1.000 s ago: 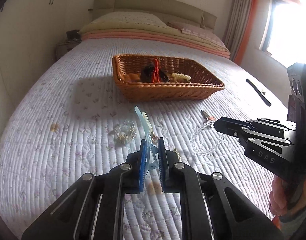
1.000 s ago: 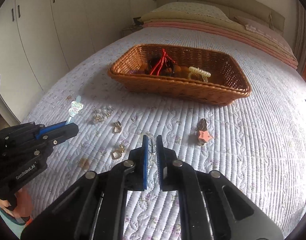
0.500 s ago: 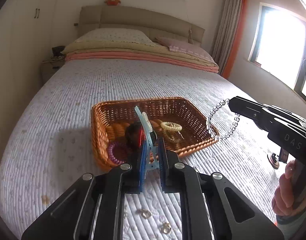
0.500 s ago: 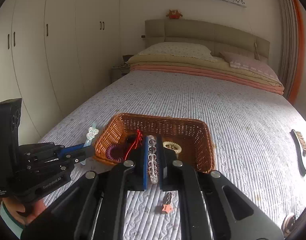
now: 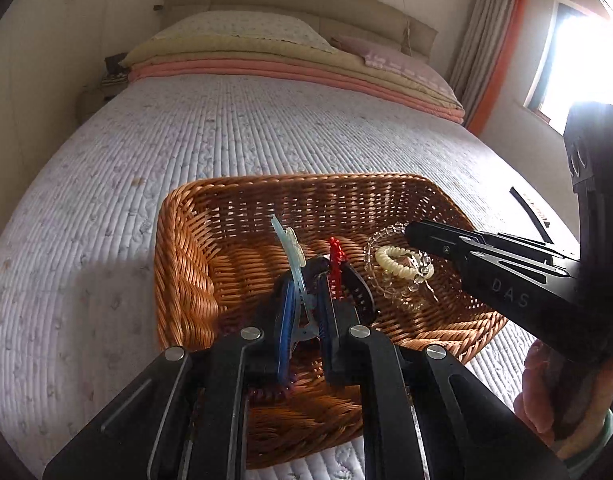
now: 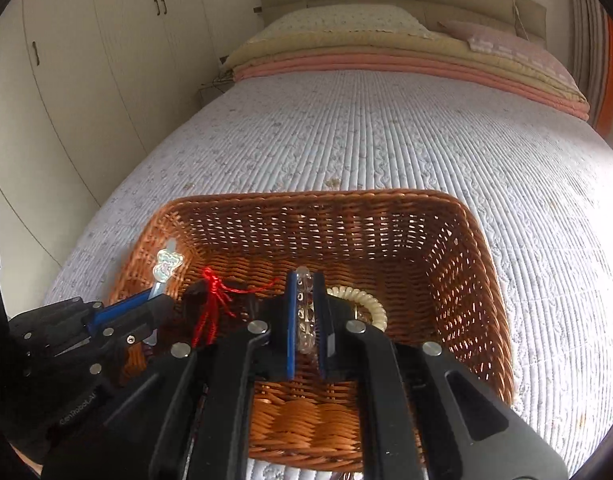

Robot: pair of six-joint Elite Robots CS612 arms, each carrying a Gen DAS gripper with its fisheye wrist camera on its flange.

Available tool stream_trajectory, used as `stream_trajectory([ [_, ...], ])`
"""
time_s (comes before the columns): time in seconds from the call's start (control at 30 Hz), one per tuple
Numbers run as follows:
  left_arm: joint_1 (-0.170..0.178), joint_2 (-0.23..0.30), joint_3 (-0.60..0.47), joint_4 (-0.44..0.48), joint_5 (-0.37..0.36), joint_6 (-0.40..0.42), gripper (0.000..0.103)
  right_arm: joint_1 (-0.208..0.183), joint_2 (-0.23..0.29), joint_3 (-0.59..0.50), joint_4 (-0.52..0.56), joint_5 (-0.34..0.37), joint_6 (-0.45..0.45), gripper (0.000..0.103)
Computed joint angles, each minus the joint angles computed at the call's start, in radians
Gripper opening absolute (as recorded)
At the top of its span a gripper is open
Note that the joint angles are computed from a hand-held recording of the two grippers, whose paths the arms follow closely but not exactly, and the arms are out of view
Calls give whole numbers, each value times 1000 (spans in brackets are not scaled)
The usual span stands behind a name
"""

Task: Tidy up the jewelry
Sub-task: 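Place the hair clip and bead bracelet into the basket and open both tools, then grasp the small gold charm with the right tool while the left tool grasps a ring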

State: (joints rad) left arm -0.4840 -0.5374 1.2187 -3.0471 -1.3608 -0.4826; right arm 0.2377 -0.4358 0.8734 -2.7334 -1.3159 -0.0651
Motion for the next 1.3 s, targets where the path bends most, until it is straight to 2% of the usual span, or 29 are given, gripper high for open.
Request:
stream_trajectory([
  [0.13, -2, 1, -2, 8, -6, 9, 10, -1, 11, -8, 4, -19, 3, 7],
  [0.17, -2, -1, 0, 6, -8, 8, 16, -2, 10, -5, 4, -17, 2, 7],
  [0.2, -1, -3, 3, 5, -13, 5, 32, -3, 7, -1, 6, -11, 2, 8],
  [0.23, -1, -7, 11, -8, -13, 0, 40, -6, 4, 4, 8, 2, 7, 9],
  [0.27, -3, -13, 23, -26, -8, -3, 47, -9, 2, 8, 9, 18, 14, 16],
  [0.3, -4, -22, 38, -41, -8, -5, 47, -14, -3, 18, 0, 33, 25, 27],
  [0.33, -5, -33, 57, -64, -15, -7, 48, -16, -17, 41, -20, 39, 35, 33],
  [0.37, -6, -46, 80, -93, -16, -11, 49, -19, -29, 65, -48, 42, 44, 46],
  [0.4, -9, -57, 102, -122, -9, -15, 50, -21, -44, 93, -79, 42, 49, 48],
  [0.5, -23, -108, 187, -223, 36, -27, 56, -24, -95, 178, -152, 54, 39, 48],
  [0.67, -55, -197, 325, -362, 115, -22, 59, -25, -193, 343, -279, 85, 21, 48],
  [0.87, -94, -265, 468, -468, 168, -28, 62, -8, -283, 512, -380, 92, -38, 48],
  [1.0, -106, -271, 531, -476, 177, -79, 62, 2, -307, 585, -379, 108, -63, 48],
  [1.1, -102, -257, 559, -472, 150, -133, 62, 8, -304, 610, -340, 113, -68, 48],
  [1.23, -89, -233, 555, -372, 123, -190, 62, 14, -280, 612, -250, 130, -66, 48],
  [1.3, -82, -221, 544, -321, 107, -190, 60, 17, -266, 604, -207, 139, -68, 38],
])
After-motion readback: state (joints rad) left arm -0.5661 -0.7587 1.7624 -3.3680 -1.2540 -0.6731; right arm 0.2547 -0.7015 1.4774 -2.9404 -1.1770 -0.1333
